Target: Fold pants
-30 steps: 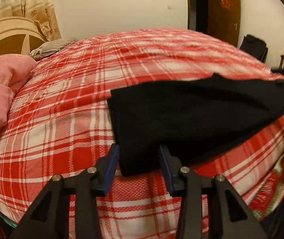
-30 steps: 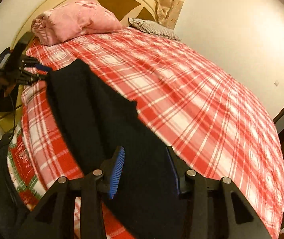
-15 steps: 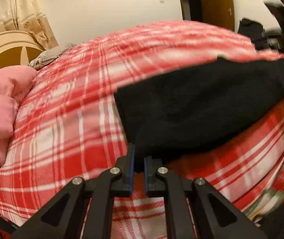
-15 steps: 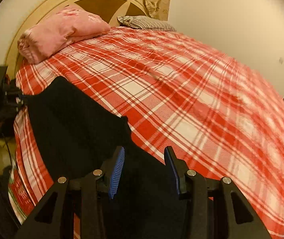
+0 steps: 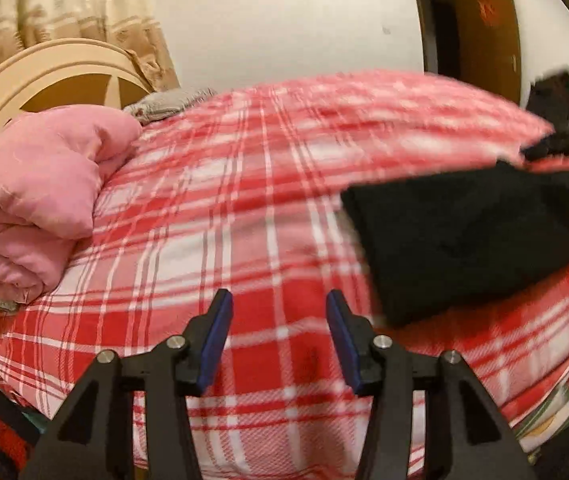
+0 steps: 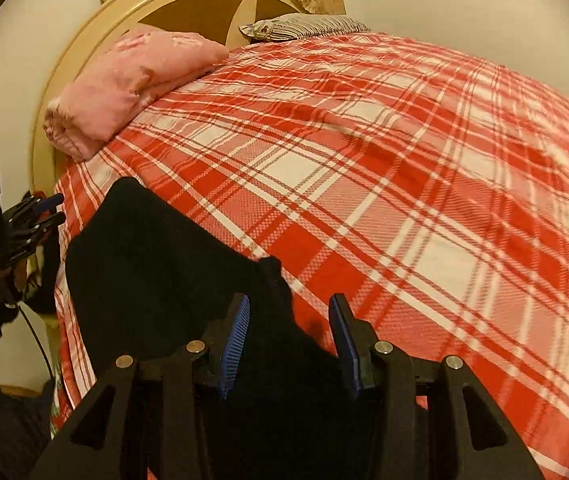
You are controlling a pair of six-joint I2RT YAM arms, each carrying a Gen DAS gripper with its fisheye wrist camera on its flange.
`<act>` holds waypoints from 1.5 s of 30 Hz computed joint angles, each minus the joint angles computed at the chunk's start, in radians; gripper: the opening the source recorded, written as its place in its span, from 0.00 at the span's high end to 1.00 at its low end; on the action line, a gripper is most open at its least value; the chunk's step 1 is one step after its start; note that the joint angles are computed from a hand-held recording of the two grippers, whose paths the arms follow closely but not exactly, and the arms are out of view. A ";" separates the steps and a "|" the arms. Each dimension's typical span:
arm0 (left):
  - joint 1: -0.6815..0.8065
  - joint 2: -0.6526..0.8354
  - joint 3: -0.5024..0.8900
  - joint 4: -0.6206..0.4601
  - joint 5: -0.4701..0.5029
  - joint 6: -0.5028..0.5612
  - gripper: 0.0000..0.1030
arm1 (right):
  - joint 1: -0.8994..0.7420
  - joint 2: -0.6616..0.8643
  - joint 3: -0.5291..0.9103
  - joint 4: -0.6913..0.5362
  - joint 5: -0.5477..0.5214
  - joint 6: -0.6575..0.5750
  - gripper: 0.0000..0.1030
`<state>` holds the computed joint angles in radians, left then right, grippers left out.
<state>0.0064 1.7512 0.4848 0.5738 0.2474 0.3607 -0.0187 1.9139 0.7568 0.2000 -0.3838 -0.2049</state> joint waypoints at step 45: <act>-0.846 0.180 0.438 -0.358 -0.201 -0.085 0.40 | -1.496 -0.229 -0.018 -0.466 -0.328 -0.663 0.59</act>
<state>-0.8401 1.9314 0.9225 0.2155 0.0464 0.2753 -1.5148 1.6854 0.7388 -0.2662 -0.7114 -0.8680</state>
